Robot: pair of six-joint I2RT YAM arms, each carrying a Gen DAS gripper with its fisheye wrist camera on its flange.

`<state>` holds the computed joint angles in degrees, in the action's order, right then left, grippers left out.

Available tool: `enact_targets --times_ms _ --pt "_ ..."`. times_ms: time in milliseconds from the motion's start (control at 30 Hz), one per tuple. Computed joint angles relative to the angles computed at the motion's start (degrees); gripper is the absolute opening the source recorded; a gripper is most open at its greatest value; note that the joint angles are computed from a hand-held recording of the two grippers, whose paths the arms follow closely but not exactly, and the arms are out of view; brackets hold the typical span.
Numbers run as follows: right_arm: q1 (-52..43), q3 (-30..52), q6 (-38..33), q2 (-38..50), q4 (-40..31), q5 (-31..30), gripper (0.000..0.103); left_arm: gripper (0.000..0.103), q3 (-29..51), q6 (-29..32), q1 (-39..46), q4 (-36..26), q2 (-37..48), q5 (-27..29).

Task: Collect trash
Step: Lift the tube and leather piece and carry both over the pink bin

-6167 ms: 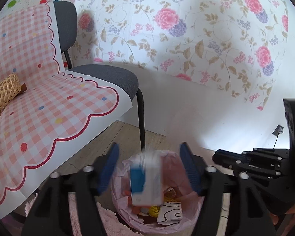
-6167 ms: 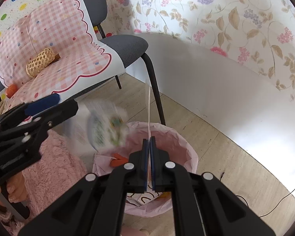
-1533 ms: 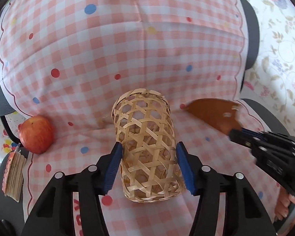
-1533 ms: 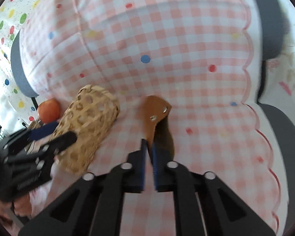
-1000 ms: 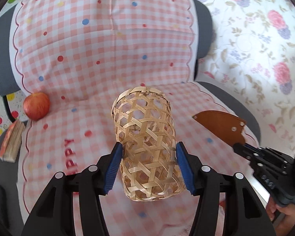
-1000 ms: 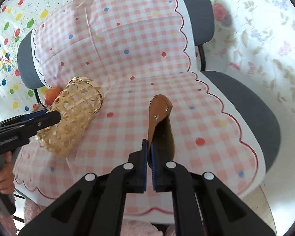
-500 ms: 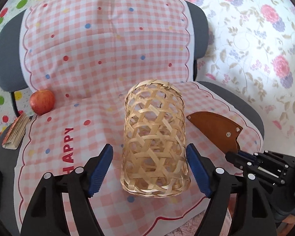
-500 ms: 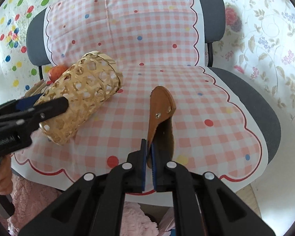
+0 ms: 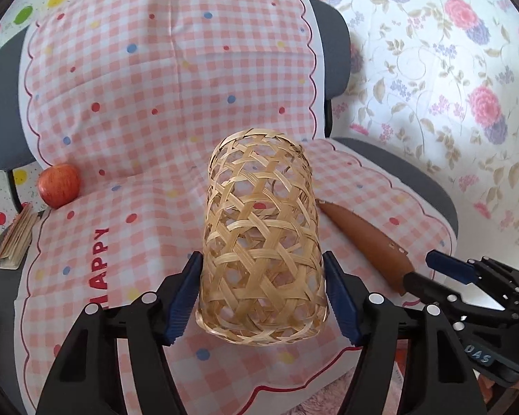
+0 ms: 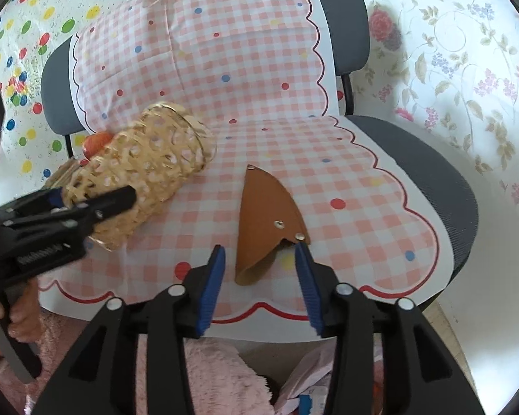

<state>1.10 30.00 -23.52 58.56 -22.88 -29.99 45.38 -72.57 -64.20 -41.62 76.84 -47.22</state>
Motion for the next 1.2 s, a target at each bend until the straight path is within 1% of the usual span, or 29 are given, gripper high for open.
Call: enact_targets --times_ms 100,200,267,300,400,600,667,700,733,800,867,967,1033,1100,1167,1200 --pt "-0.41 0.41 0.87 2.53 1.31 -0.67 0.045 0.068 -0.16 -1.16 -0.90 0.04 -1.18 -0.26" --pt "-0.65 0.47 1.11 3.66 1.44 -1.95 0.045 0.068 0.28 -2.39 -1.04 -0.47 -0.12 -0.39" --pt "-0.11 -0.50 1.02 2.51 1.68 -2.00 0.041 0.068 0.17 -2.48 -0.87 -0.01 0.31 0.06" --pt "0.15 -0.93 0.91 2.06 1.71 -2.03 0.036 0.068 -0.08 -2.54 -0.73 0.50 0.38 0.49" --pt "1.45 -1.52 1.81 2.26 2.19 -1.57 0.030 0.068 -0.28 -2.87 -0.89 0.85 0.62 0.60" --pt "4.01 -2.23 6.72 1.85 4.91 0.22 0.029 0.069 -0.55 -3.20 -1.62 1.43 0.60 0.31" --pt "4.99 -2.42 8.10 1.23 5.74 1.76 0.022 0.069 -0.34 -4.07 -2.49 1.02 0.96 -0.15" --pt "5.19 -2.44 8.68 1.00 5.96 2.37 0.013 0.069 -0.14 -4.45 -2.81 0.69 1.14 -0.21" --pt "4.87 -2.39 8.89 0.86 5.91 2.23 0.007 0.069 0.16 -5.05 -3.25 0.24 1.38 -0.27" --pt "3.52 -2.45 8.82 0.07 5.62 1.09 0.006 0.069 0.34 -5.87 -4.03 -0.29 1.53 -0.32" --pt "1.43 -2.24 7.66 -1.46 4.64 -0.35 0.005 0.069 0.67 -6.79 -4.94 -1.09 1.68 -0.49" --pt "-2.15 -0.70 4.46 -3.25 0.82 -2.82 0.005 0.069 0.74 -8.23 -6.53 -1.50 1.09 -0.42" --pt "-5.51 0.92 1.74 -3.76 -2.91 -5.17 0.005 0.069 1.58 -9.22 -7.81 -2.22 1.53 -0.85" --pt "-10.09 2.59 -2.57 -4.51 -8.22 -8.11 0.005 0.069 3.14 -9.88 -9.71 -3.02 2.55 -1.62" --pt "-13.53 3.18 -6.21 -6.55 -12.24 -9.33 0.005 0.069 5.32 -10.14 -12.03 -3.62 4.29 -2.44" --pt "-16.95 3.79 -9.66 -7.92 -15.63 -10.63 0.005 0.069 6.39 -10.03 -12.91 -3.75 5.37 -2.67"
